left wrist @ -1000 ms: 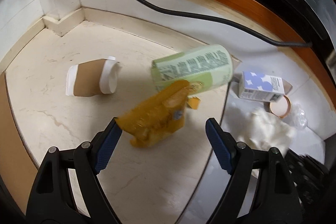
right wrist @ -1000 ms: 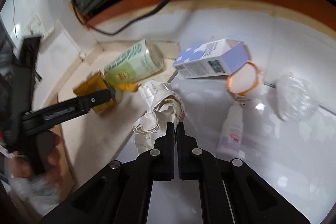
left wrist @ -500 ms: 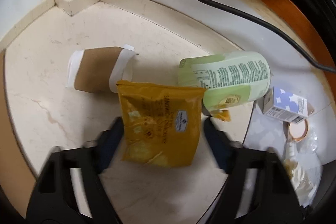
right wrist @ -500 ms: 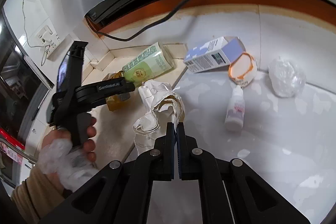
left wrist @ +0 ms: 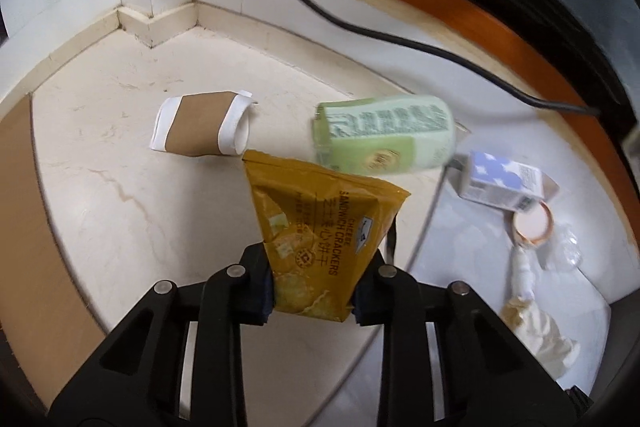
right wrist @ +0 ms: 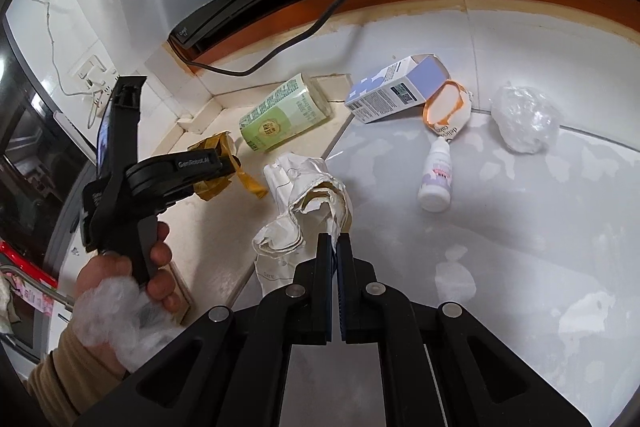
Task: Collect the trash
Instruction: 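Grasp the white tissue with the right gripper while the left gripper grasps the yellow cracker packet, then carry the tissue and yellow cracker packet down toward the floor bin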
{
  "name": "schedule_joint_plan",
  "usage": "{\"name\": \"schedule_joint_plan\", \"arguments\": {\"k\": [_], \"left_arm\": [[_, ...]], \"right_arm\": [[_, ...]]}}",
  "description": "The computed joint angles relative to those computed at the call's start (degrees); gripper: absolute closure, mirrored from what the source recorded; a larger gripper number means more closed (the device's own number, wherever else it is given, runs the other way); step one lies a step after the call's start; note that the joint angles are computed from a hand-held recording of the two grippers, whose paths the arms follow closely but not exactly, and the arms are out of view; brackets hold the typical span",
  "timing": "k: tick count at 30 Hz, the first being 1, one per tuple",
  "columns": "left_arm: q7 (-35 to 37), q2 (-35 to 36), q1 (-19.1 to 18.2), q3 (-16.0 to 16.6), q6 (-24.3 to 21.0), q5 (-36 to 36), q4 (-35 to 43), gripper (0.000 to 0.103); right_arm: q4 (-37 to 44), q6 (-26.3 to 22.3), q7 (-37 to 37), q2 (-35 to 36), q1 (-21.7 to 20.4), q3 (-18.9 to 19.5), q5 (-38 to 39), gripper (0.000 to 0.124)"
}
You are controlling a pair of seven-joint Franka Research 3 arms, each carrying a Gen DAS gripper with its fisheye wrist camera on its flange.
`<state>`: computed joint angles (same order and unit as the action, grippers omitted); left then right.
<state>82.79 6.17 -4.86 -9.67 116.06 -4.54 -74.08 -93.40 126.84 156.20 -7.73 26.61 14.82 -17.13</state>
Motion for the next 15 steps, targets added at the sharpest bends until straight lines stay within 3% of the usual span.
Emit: {"name": "schedule_joint_plan", "arguments": {"k": [7,15], "left_arm": [[2.7,-8.7,-0.7,0.3,0.1,-3.4,-5.5,0.080],[6.7,-22.5,-3.4,3.3,-1.6,-9.2,-14.9,0.080]], "right_arm": [[-2.7,-0.7,1.4,-5.0,-0.2,1.7,0.6,0.122],[-4.8,-4.5,1.2,-13.2,-1.8,5.3,2.5,0.122]]}}
